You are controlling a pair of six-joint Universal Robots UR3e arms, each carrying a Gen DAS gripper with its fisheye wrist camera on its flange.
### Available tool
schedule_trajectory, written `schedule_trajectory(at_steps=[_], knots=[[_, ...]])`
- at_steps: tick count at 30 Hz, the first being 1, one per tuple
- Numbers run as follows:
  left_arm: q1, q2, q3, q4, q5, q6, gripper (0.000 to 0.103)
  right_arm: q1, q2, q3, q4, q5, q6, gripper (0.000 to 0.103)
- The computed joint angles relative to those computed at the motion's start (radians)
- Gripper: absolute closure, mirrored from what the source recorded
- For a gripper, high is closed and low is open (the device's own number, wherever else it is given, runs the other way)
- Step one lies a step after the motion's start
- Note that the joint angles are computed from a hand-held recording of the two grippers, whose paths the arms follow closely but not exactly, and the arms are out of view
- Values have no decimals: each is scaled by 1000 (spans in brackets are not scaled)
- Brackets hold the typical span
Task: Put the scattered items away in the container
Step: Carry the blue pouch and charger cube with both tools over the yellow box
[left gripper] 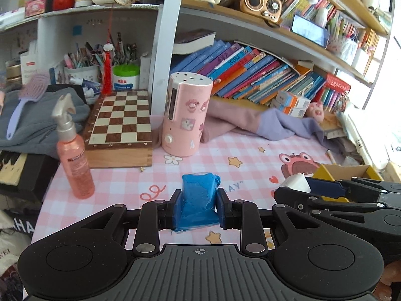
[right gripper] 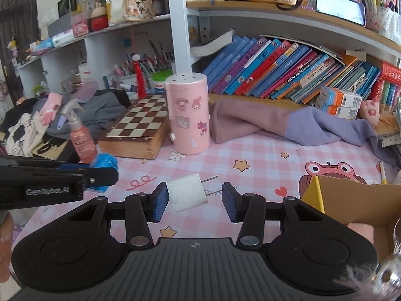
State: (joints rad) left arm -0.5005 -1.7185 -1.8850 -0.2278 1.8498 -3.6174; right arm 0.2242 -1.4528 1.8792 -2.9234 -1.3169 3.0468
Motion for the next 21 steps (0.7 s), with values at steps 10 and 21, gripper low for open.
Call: schedule_trajectory(at_steps=[10,21], knots=[[-74,118,-106,19,31,-56,77,29,-168,142,40,-39,26,59],[-166,248,-246,8,79,-151,77,118,-324,275,75,-127,94,59]])
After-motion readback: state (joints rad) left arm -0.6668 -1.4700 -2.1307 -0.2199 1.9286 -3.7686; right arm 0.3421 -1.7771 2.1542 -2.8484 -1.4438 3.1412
